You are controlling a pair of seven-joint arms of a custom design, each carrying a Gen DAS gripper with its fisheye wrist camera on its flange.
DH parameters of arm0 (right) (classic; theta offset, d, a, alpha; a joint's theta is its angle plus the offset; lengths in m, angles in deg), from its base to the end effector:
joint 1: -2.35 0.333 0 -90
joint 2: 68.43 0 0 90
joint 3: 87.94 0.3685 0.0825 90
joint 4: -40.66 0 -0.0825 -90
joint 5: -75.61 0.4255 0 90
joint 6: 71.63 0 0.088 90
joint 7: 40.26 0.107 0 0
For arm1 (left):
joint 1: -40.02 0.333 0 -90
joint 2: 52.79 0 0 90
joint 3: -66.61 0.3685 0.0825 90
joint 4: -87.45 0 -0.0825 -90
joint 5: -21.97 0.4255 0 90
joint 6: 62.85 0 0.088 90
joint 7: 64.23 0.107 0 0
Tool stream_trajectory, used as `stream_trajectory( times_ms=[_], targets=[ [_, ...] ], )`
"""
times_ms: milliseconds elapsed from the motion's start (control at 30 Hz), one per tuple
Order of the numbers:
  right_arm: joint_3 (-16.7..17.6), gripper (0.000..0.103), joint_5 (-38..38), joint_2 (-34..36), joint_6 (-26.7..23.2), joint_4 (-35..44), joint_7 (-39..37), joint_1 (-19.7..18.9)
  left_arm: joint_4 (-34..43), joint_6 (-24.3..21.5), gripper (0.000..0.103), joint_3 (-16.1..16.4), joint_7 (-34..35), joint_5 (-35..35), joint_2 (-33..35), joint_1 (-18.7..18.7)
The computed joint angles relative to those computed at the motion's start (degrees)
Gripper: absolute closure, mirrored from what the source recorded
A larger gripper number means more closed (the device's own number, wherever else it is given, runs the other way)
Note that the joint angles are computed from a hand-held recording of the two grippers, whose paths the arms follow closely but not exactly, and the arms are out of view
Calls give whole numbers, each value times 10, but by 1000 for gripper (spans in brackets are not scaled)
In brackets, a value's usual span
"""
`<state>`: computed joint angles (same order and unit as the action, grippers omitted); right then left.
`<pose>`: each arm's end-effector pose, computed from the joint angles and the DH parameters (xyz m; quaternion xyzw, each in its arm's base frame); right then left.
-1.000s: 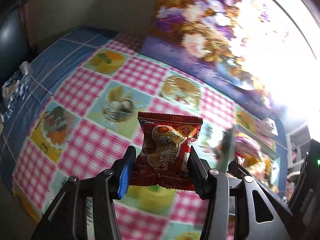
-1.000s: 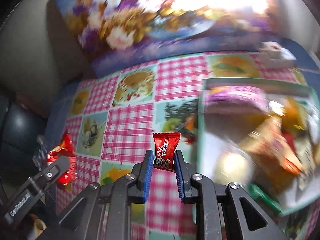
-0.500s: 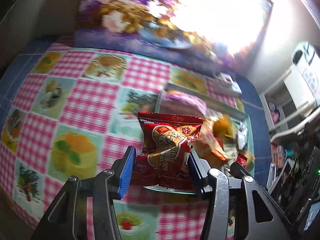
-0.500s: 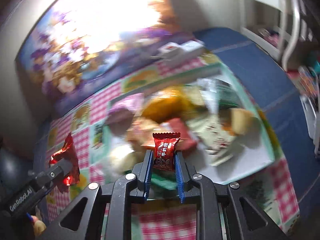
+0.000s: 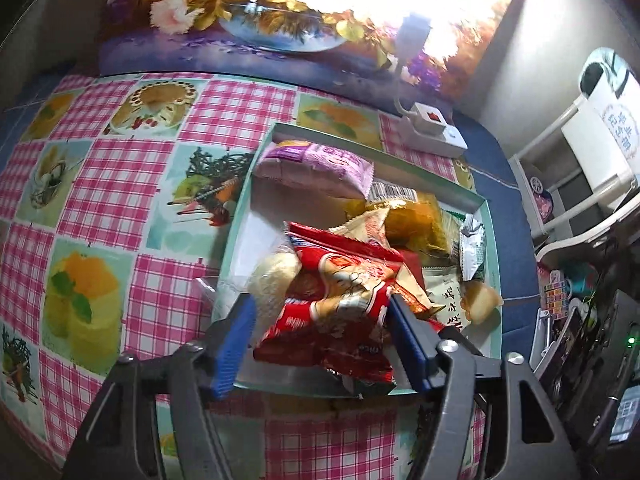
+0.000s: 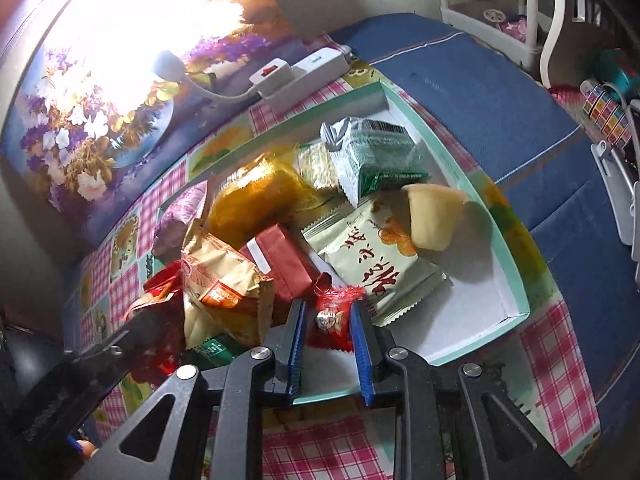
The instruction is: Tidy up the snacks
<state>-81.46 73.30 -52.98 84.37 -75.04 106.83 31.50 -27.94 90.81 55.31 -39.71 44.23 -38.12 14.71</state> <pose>0.5520 0.3920 0.3893 -0.5588 0.8006 0.0074 0.2160 0.5380 -0.4053 0.3970 -0.7563 0.6133 -0.2153 0.0741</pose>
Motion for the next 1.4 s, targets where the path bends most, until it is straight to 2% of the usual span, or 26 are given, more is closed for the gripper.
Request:
stream_trajectory(
  times_ms=[100, 233, 300, 367, 400, 433, 533, 567, 600, 700, 733, 767, 800, 867, 933, 1100, 1400],
  targets=[
    [-1, 77, -4, 0, -4, 1, 4, 3, -17, 8, 33, 4, -13, 11, -13, -1],
    [-4, 77, -18, 1, -13, 4, 13, 10, -36, 16, 25, 7, -33, 28, -29, 2],
    [-4, 74, -26, 4, -24, 9, 15, 13, -44, 20, 25, 7, -41, 36, -35, 5],
    [-3, 61, -29, 5, -33, 13, 16, 14, -51, 26, 25, 5, -47, 35, -40, 11],
    [-3, 49, -31, 6, -37, 15, 17, 15, -55, 31, 25, 2, -46, 31, -42, 14],
    [-3, 42, -35, 7, -38, 16, 19, 17, -58, 36, 25, 1, -46, 29, -43, 17],
    [-6, 41, -47, 7, -42, 19, 24, 20, -65, 44, 24, 2, -52, 31, -48, 20],
    [-6, 37, -50, 8, -43, 20, 26, 21, -66, 45, 22, 3, -58, 36, -50, 20],
    [-7, 35, -52, 9, -48, 21, 30, 22, -68, 46, 12, 4, -64, 40, -51, 20],
    [-8, 32, -58, 10, -57, 25, 37, 22, -73, 50, 9, 6, -83, 54, -56, 22],
    [-9, 29, -61, 11, -58, 25, 40, 23, -74, 50, 9, 7, -86, 57, -57, 23],
    [-10, 20, -65, 11, -60, 26, 44, 24, -76, 47, 9, 8, -94, 64, -59, 23],
    [-11, 18, -70, 11, -61, 26, 48, 25, -76, 39, 9, 10, -105, 75, -61, 22],
    [-13, 6, -80, 10, -59, 25, 56, 27, -73, 10, 5, 12, -134, 104, -65, 19],
    [-15, 0, -93, 9, -56, 24, 62, 31, -70, -31, 4, 12, -166, 142, -70, 17],
    [-19, 0, -133, 5, -52, 25, 79, 41, -69, -108, 4, -4, -184, 175, -82, 26],
    [-21, 0, -211, -2, -72, 39, 103, 65, -89, -151, 4, -25, -167, 165, -101, 39]
  ],
)
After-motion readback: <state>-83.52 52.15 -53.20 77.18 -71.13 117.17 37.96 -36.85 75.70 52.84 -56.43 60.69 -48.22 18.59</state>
